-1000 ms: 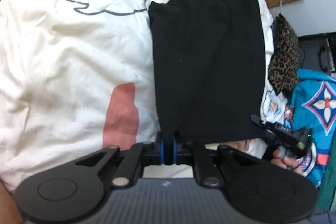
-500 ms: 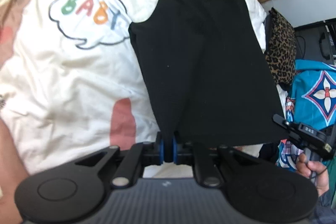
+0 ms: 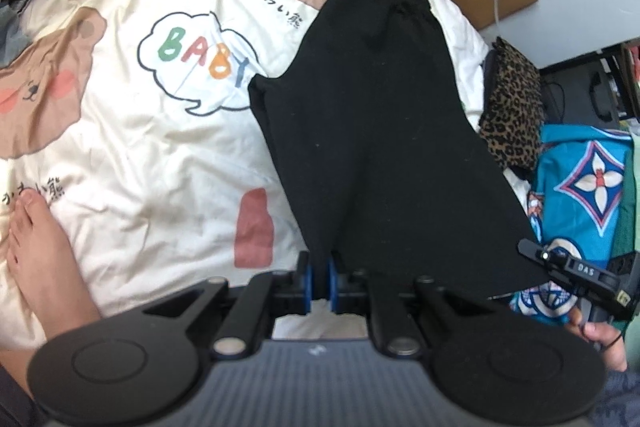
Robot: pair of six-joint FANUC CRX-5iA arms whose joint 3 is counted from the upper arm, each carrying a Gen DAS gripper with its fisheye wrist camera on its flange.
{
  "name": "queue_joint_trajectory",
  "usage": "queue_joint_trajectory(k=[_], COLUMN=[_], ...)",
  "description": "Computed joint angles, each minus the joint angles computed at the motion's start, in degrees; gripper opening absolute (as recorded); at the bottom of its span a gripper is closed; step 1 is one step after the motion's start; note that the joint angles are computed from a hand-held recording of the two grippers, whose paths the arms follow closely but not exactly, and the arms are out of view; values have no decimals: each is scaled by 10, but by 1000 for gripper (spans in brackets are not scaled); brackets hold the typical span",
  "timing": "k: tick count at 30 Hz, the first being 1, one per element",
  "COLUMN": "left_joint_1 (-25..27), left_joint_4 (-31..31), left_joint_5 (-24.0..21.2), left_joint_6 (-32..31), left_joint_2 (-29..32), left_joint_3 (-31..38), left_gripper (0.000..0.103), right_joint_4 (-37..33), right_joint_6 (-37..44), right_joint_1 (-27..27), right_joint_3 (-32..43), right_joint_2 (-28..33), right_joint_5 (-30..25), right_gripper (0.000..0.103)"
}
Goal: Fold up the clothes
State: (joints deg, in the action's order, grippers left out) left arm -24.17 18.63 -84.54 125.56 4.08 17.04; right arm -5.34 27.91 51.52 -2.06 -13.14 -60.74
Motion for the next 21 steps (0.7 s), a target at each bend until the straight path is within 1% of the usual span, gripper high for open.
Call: queue_joint_trajectory(k=[6,9,12,17,21], left_joint_1=[-7,-5,-3,7,17], left_joint_4=[8,10,10,26,38], left_joint_5=[-9,-5,-6,7,32], left_joint_6=[-9,-2,1,3,23], left_joint_2=[-5,-8,-7,-21,-25], left_joint_3=[-4,-12,-16,-44,-65], left_gripper=[8,8,8,8,8], right_joint_4=[1,-5,-11,-28,-45], right_joint_6=[-21,-33,-48,-63,-44], right_joint_1=[7,6,10,3,-15], right_joint_3=[-13,-28,-51,-86,-91], right_joint_2=[-12,-16,-28,-51,-50], right_joint_5=[-2,12,38,73,96], right_gripper=[5,5,5,5,5])
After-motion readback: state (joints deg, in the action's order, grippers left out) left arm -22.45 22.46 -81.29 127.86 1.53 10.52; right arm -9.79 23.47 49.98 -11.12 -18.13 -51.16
